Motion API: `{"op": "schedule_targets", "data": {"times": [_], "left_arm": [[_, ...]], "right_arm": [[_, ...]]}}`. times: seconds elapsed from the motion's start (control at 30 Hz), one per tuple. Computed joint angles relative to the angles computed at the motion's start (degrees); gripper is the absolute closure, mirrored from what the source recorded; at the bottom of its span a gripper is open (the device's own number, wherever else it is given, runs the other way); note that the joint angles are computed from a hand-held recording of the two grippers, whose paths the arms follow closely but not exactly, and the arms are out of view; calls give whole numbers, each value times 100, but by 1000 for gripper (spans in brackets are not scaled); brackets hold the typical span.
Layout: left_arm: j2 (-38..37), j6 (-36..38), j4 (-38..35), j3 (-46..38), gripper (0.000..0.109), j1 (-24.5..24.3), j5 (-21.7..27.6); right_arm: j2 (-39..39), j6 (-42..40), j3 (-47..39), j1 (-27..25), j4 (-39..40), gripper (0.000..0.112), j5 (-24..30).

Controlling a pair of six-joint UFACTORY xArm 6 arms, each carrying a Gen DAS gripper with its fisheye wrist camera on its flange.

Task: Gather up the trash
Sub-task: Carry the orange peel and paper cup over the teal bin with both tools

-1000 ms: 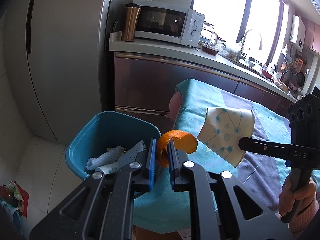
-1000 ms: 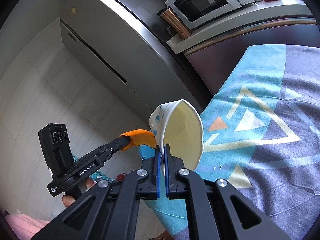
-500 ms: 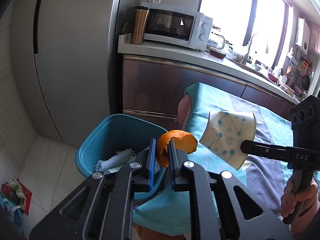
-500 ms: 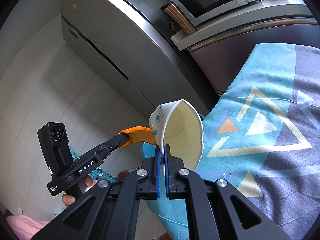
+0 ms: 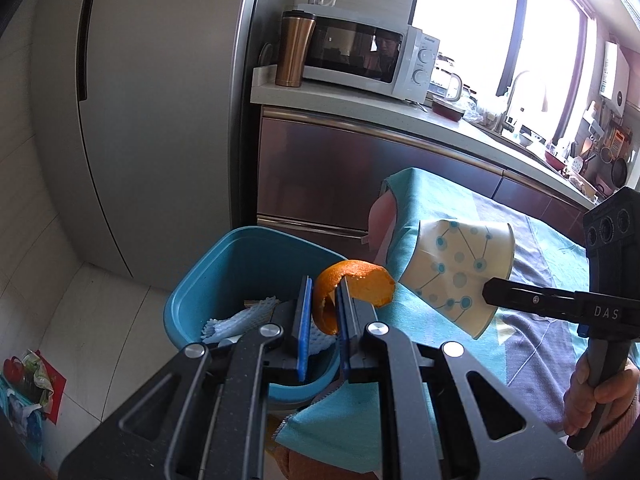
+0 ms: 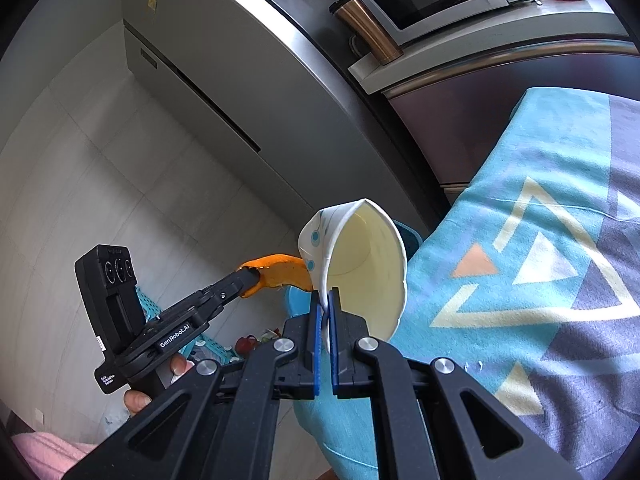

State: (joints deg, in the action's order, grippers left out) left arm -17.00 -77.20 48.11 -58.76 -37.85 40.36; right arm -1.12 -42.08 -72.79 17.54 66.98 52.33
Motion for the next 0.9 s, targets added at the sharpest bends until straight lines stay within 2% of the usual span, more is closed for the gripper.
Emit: {"op": "schedule_targets", "data": {"times": [0.47,0.9], "left_arm": [[-26,-81,-58,92,97,156,50],[109,-88,-118,160,97,417,-103]], "right_arm": [[279,176,-299,120,-185,109,87],[704,602,-827,333,-701,109,41]]}}
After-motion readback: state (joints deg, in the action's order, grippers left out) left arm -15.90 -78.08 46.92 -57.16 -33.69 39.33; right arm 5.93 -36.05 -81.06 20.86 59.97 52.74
